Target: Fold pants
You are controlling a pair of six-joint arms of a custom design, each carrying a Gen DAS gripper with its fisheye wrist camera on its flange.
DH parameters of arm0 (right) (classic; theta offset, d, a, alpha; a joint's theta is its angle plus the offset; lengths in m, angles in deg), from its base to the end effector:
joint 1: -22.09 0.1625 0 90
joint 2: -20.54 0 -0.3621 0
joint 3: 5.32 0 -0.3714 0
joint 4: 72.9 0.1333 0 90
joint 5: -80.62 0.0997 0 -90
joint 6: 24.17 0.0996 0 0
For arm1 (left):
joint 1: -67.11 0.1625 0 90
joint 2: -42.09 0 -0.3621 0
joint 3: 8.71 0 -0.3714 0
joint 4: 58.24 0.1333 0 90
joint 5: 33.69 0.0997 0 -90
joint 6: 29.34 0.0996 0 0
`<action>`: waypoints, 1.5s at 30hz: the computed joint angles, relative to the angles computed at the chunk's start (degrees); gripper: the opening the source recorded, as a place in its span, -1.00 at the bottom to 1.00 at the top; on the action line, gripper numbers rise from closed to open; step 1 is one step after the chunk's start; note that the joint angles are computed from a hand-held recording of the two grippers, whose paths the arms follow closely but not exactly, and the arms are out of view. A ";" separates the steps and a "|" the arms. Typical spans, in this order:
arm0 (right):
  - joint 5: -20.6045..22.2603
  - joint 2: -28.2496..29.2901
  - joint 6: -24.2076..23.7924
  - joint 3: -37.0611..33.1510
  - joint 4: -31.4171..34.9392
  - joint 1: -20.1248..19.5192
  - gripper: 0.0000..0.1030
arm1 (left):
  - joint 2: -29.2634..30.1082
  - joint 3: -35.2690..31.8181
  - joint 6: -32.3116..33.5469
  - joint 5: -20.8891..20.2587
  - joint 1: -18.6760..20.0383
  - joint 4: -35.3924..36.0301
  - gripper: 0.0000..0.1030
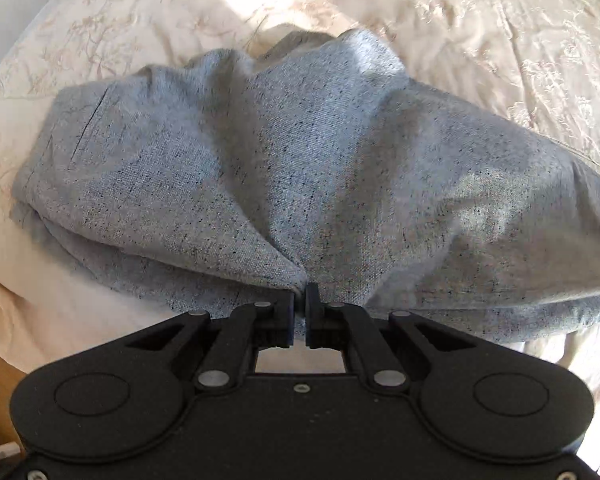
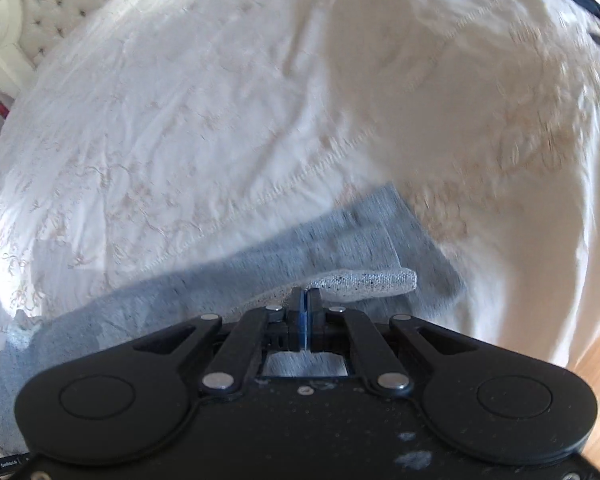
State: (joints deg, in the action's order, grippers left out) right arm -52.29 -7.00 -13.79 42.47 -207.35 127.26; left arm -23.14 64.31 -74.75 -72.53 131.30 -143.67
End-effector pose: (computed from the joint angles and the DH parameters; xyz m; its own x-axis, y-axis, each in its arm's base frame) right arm 0.2700 -0.7457 0.1757 -0.8102 0.2351 0.5370 -0.0943 0.8519 -0.5151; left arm -0.0730 -0.6353 0.3586 -0.6483 -0.3292 -0.6866 -0.0518 0.9187 -0.3916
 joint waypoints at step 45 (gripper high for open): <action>4.25 11.36 -24.08 -22.19 7.58 -9.78 -0.96 | 7.72 -6.12 -19.46 2.26 1.45 14.51 -0.88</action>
